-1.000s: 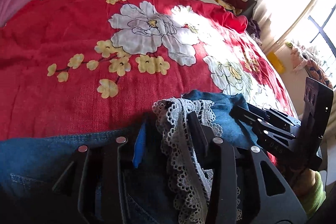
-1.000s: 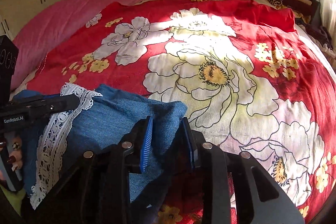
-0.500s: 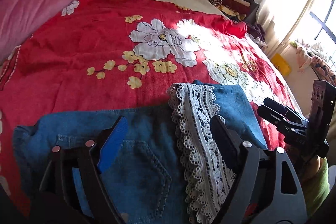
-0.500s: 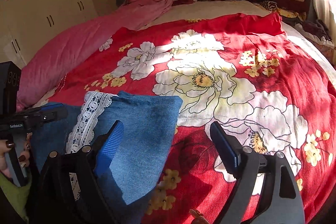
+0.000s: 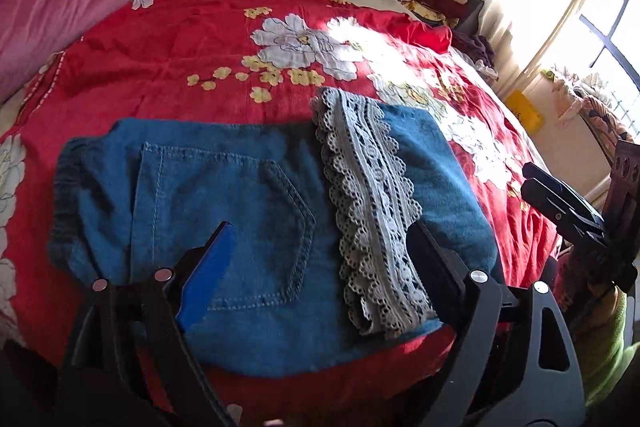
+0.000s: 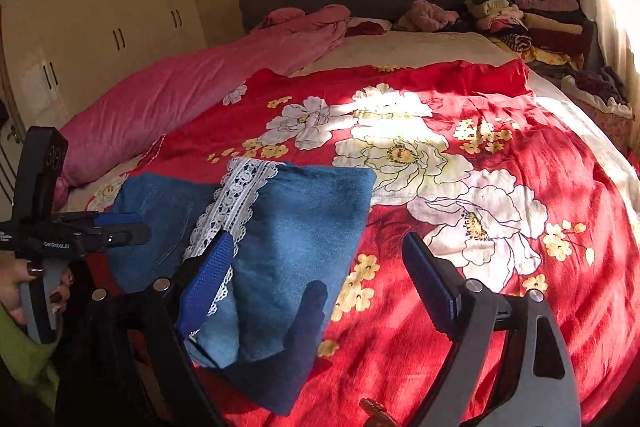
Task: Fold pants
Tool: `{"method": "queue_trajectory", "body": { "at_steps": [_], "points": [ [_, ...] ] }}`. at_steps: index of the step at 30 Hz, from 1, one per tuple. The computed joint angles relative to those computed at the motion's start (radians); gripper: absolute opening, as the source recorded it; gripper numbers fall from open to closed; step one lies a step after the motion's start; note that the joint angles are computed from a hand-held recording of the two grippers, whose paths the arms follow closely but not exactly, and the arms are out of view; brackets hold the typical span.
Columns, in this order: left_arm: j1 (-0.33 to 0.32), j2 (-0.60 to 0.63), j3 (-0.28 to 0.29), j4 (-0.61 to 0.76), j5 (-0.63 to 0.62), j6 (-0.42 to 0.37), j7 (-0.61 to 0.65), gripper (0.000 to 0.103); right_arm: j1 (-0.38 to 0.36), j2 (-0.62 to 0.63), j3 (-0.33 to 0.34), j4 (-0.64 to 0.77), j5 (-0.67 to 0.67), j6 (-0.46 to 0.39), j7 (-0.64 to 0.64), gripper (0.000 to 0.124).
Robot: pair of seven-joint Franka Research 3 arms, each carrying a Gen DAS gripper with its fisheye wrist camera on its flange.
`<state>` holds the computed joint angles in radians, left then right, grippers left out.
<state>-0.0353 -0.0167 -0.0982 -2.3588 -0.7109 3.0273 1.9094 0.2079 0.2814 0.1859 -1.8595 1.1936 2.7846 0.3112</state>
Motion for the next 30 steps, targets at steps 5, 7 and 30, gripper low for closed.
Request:
{"method": "queue_trajectory", "body": {
  "at_steps": [5, 7, 30],
  "points": [
    [-0.027, -0.014, -0.009, -0.028, -0.053, -0.036, 0.043, 0.080, 0.025, -0.045, -0.008, -0.079, -0.049, 0.012, 0.011, 0.085],
    [-0.042, -0.015, -0.013, -0.035, -0.091, -0.052, 0.076, 0.080, 0.033, -0.053, -0.014, -0.097, -0.074, 0.019, 0.036, 0.085],
    [-0.029, -0.035, -0.052, -0.077, 0.034, -0.004, -0.026, 0.009, 0.051, -0.092, 0.004, -0.148, -0.092, 0.043, 0.029, 0.085]
  ]
}}
